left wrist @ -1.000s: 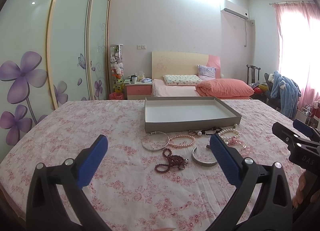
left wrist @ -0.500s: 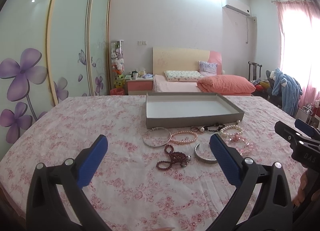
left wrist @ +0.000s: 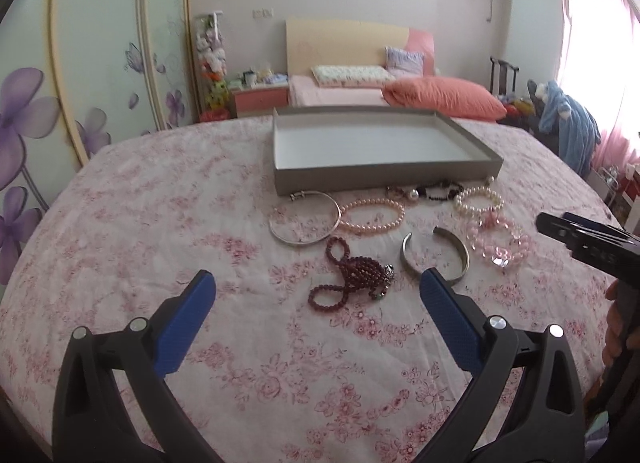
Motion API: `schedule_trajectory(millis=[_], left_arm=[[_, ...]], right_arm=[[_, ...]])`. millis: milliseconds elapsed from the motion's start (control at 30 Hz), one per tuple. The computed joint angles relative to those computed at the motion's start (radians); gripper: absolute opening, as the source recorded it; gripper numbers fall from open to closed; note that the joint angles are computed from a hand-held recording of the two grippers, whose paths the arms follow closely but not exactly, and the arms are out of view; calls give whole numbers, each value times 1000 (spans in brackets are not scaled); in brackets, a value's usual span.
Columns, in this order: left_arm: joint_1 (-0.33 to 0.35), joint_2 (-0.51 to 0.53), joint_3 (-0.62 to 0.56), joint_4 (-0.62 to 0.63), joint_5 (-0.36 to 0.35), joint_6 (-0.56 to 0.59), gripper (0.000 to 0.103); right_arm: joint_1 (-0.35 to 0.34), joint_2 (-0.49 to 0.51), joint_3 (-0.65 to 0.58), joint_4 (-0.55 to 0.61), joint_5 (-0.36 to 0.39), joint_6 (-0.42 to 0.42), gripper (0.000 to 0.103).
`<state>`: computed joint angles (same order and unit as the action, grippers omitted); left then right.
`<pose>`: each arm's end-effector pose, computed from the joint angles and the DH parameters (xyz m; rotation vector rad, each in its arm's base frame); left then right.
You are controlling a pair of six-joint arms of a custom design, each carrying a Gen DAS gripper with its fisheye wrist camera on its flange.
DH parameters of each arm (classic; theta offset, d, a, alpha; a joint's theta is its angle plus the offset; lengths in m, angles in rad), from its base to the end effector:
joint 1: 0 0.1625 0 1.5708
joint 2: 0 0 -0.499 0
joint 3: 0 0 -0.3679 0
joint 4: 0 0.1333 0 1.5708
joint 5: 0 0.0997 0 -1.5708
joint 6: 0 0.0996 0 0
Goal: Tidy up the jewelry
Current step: 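Grasp the dark red bead necklace with the left tool while the right tool grasps the pink bead bracelet, then place the red necklace in the gray tray with the left tool while the right tool places the pink bracelet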
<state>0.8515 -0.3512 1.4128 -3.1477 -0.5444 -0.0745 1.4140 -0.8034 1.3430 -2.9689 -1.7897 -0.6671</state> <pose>-0.3364 -0.7157 0.0172 0.3837 2.1702 -1.0047 -0.0147 -0.8084 0.3445 0.4996 -2.4042 0.9207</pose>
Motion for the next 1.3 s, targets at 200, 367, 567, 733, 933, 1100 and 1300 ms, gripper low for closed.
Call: schedule_trajectory(millis=[200,367,567,733,933,1100,1300], left_arm=[[19,11,-70,185,-6,-70,99],[34,34,-136,325,-6,-107,87],[53,55,-202,424,-29,-140,78],[64,66,-239,490,-46,-164,72],[71,71,-249,460,-66,-166,45],[70,63,-227,420,-80,-155,18],[69,36,-166,322,-112,-138,13]], right_arm=[[11,47,-84,97,-80,-6,47],[13,70,-124,154,-128,5,36],[17,70,-99,98,-139,-24,31],[19,76,-99,79,-145,-37,31],[19,74,-96,79,-144,-33,26],[11,66,-100,106,-116,-19,20],[-9,41,-86,129,-30,18,20]])
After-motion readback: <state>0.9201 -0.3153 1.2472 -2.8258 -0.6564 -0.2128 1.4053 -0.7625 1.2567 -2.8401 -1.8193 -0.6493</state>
